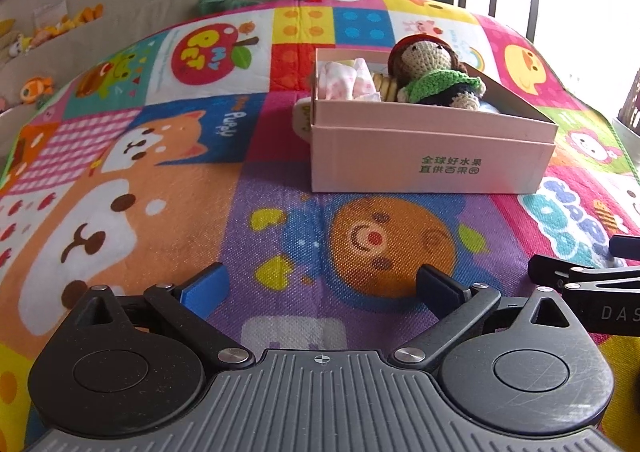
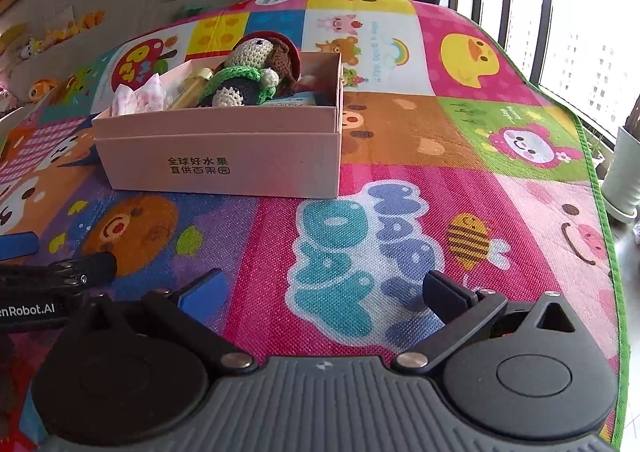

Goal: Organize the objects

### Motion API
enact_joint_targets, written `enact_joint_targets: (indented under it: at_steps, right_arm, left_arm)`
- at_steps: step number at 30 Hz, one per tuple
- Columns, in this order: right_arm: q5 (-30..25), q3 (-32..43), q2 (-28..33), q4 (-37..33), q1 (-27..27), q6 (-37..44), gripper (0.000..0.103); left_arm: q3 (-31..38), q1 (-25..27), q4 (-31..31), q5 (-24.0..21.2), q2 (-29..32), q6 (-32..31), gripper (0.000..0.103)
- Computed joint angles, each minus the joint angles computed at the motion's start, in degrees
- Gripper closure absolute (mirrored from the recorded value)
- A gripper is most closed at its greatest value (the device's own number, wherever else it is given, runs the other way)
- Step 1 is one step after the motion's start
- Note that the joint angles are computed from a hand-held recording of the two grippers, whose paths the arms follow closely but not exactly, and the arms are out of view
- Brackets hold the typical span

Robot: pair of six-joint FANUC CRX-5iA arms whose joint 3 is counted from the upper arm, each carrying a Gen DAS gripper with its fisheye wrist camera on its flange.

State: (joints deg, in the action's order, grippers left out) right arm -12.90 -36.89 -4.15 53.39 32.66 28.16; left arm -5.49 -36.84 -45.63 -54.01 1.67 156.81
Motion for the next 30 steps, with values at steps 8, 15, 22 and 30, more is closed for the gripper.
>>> enact_joint_targets:
  at_steps: [8, 15, 22, 30]
  right_arm:
    - [0.0, -0.1, -0.1, 0.1, 0.0, -0.1, 0.000]
    - [0.0, -0.1, -0.1, 0.2, 0.0, -0.1, 0.000]
    - [-0.2, 0.0, 0.0, -0.1, 0.2, -0.1, 0.000]
    - [-0.1, 0.1, -0.1, -0.3, 0.2, 0.1, 0.000]
  left_arm:
    - [0.1, 0.1, 0.1, 0.0, 0.0, -0.4, 0.001]
    - [0.4, 0.0, 0.2, -0.1, 0.4, -0.5, 0.001]
    - [0.3, -0.3, -0.3, -0.4, 0.4, -0.2, 0.001]
    - [0.4, -0.4, -0.4, -0.6, 0.5, 0.1, 0.001]
